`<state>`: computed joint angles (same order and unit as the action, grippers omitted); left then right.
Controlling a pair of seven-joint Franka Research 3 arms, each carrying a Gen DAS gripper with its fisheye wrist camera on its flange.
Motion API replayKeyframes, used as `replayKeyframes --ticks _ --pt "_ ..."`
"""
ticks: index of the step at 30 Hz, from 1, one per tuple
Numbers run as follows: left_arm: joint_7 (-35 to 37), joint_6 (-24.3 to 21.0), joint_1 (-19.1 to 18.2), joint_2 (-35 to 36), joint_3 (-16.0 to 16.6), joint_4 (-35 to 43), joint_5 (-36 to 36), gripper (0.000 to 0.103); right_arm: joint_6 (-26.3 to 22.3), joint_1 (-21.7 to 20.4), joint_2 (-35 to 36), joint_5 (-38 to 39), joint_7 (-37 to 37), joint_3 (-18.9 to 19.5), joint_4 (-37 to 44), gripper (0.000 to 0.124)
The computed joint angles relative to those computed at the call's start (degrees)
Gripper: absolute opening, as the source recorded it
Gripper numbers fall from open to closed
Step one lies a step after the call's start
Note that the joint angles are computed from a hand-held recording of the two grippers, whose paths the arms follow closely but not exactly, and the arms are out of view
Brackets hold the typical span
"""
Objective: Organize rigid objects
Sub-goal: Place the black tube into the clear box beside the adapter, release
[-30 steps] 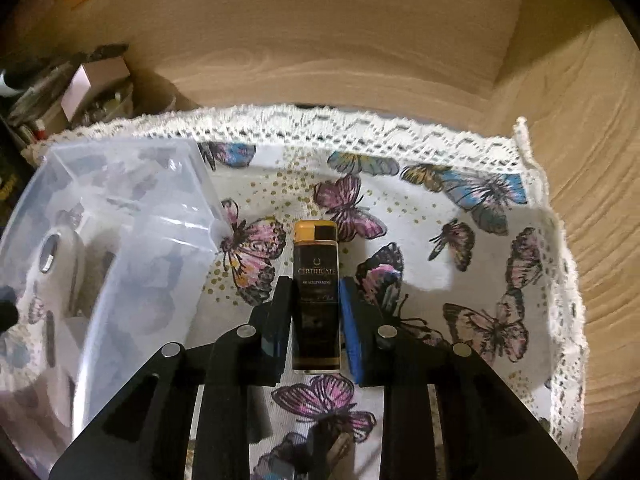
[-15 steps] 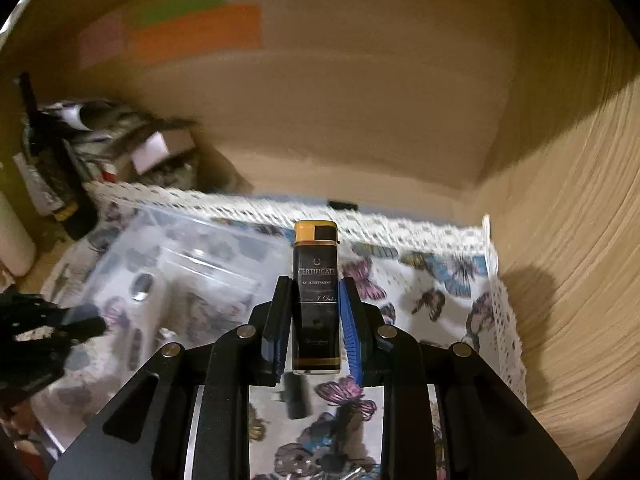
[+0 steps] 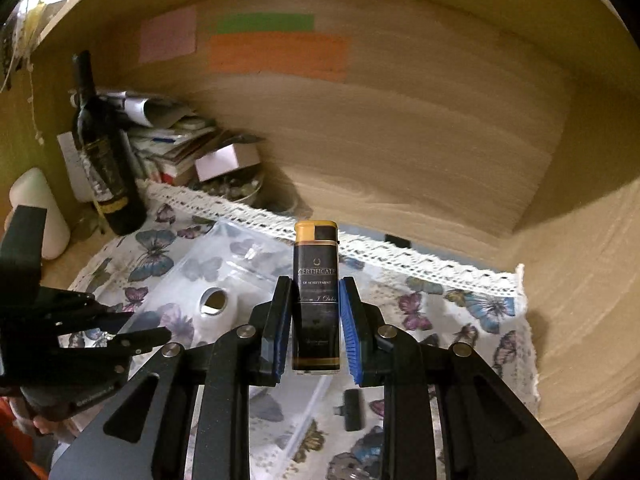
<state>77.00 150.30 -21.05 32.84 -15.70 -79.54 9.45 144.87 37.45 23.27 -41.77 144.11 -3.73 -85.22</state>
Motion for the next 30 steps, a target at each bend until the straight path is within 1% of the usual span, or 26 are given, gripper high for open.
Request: replayKeyframes --ticks 4,11,18,23,25,26,30 --pt "-0.05 0.03 -0.04 0.00 0.02 -0.02 -0.02 0.014 -0.68 -1.05 2.96 4.68 -4.60 1.27 2.83 0.022" --pt "-0.15 0.02 -0.06 -0.02 0.02 -0.01 -0.01 0.014 -4.11 -1.16 7.18 12.11 -12.18 1.33 7.10 0.022" --pt "0.02 -0.61 -0.05 0.39 -0.03 0.70 -0.16 0.014 -7.85 -1.08 10.20 17.32 -17.50 1.01 11.09 0.022" --pt "0.39 -1.21 0.03 1.02 -0.13 1.61 -0.56 0.014 -8.60 -0.46 11.04 18.34 -18.72 0.27 12.41 0.022" --pt "0.41 -1.22 -0.01 1.04 -0.08 1.60 -0.59 0.014 -8.37 -0.34 10.92 18.56 -18.93 0.12 12.37 0.027" --pt "0.48 -1.24 0.02 1.10 -0.08 1.68 -0.64 0.014 -7.74 -0.24 10.55 18.47 -18.66 -0.04 11.83 0.030" --pt "0.48 -1.26 -0.03 1.12 -0.03 1.72 -0.66 0.014 -5.31 0.37 8.32 17.10 -16.46 -0.91 8.99 0.033"
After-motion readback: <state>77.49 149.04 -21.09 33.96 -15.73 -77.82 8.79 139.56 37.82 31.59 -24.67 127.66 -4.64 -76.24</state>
